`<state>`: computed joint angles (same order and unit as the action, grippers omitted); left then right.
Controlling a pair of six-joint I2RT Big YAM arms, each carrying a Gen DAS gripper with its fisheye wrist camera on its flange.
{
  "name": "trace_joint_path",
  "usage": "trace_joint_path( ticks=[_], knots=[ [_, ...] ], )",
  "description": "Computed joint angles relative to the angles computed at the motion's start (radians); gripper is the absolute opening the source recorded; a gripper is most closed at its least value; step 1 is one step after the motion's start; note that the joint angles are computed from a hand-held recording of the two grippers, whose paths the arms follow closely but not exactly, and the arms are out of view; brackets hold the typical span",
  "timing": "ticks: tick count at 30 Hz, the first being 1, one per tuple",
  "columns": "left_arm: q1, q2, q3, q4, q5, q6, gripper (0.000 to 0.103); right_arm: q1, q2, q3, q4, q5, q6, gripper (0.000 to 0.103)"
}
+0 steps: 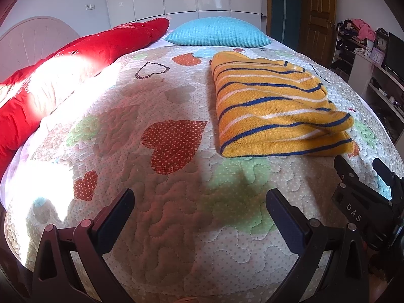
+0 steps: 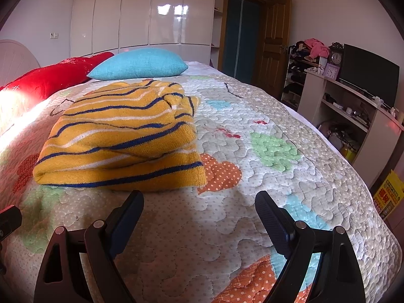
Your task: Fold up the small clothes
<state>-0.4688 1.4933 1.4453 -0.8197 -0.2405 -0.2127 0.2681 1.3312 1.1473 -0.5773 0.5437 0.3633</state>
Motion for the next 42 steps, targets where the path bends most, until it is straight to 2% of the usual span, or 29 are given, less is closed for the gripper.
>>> trace_joint_path(
  ticks=[9,42],
  knots=[
    [0.002,0.001,-0.001,-0.002,0.009,-0.004,0.103,0.027,0.004,-0.004,0.019,0.032,-0.045,0.093],
    [0.005,0.019,0.004,-0.026,0.033,-0.012,0.103,0.020,0.011,0.000,0.013,0.031,-0.047,0.093]
  ],
)
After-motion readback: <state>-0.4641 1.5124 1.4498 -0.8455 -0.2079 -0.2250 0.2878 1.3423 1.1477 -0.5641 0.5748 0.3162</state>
